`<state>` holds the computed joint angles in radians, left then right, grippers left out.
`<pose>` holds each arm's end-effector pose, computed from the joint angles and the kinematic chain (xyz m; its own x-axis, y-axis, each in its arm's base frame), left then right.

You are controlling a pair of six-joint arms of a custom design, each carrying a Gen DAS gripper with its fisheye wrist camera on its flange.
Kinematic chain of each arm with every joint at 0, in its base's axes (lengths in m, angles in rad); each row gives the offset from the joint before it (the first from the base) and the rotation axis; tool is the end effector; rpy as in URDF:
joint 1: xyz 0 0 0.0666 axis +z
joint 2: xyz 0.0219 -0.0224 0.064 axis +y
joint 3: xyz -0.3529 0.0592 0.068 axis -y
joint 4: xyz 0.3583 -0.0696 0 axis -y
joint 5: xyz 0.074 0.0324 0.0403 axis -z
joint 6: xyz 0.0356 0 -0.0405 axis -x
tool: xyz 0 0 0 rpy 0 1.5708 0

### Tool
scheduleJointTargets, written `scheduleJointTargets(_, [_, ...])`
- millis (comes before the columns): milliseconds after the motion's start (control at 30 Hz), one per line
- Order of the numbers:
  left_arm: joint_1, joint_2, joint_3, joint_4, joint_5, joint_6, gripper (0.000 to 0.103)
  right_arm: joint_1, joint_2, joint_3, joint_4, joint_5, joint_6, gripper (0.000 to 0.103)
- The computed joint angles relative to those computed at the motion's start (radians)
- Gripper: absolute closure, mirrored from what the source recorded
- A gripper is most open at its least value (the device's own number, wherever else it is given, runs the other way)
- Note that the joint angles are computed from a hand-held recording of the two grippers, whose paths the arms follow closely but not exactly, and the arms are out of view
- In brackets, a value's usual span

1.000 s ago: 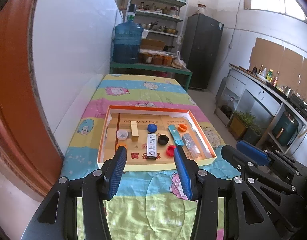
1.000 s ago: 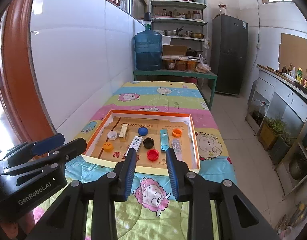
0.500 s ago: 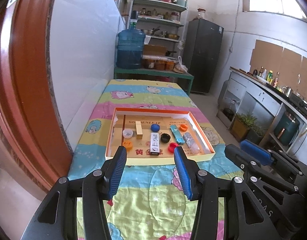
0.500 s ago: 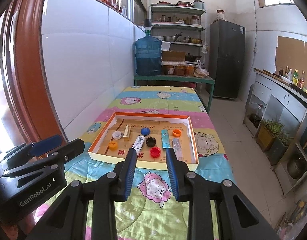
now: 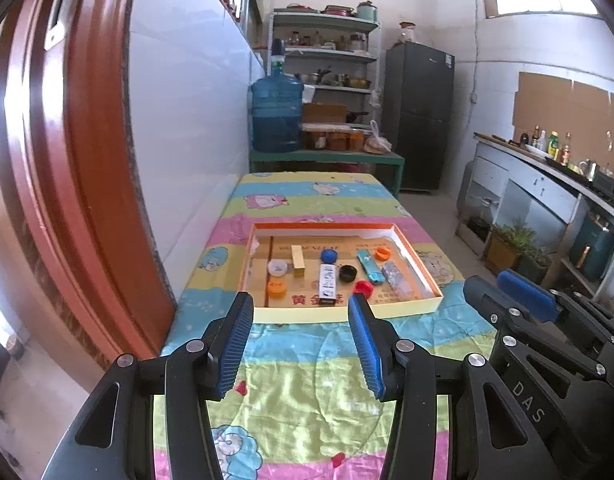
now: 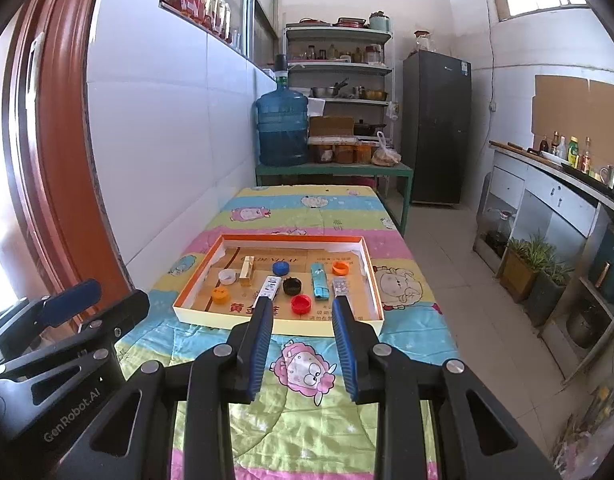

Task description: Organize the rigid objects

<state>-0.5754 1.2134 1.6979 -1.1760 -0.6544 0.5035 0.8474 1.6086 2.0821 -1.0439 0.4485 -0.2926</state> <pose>0.3118 -0.1769 0.5865 -0.4871 -0.1403 -0.8620 -0.2245 0.9740 -0.0317 0.3503 0.3727 0.5866 -0.4674 -0.1366 -0.8734 -0.3123 0.9498 0.0186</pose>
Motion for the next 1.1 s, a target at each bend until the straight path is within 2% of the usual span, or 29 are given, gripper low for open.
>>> scheduleJointTargets(133, [-0.049, -0.001, -0.003, -0.023, -0.125, 0.017, 0.052, 0.012, -0.024, -0.036, 0.022, 0.002, -0.001, 0.073])
scheduleJointTargets(233, [-0.076, -0.006, -0.010, -0.032, -0.177, 0.029, 0.052, 0.019, -0.041, -0.065, 0.037, 0.000, -0.007, 0.073])
scheduleJointTargets(567, [-0.074, -0.025, -0.025, -0.035, -0.131, 0.060, 0.052, 0.026, -0.055, -0.088, 0.054, 0.004, -0.011, 0.073])
scheduleJointTargets(1100, [-0.059, -0.018, -0.029, -0.041, -0.115, 0.068, 0.052, 0.027, -0.044, -0.081, 0.044, -0.003, -0.011, 0.073])
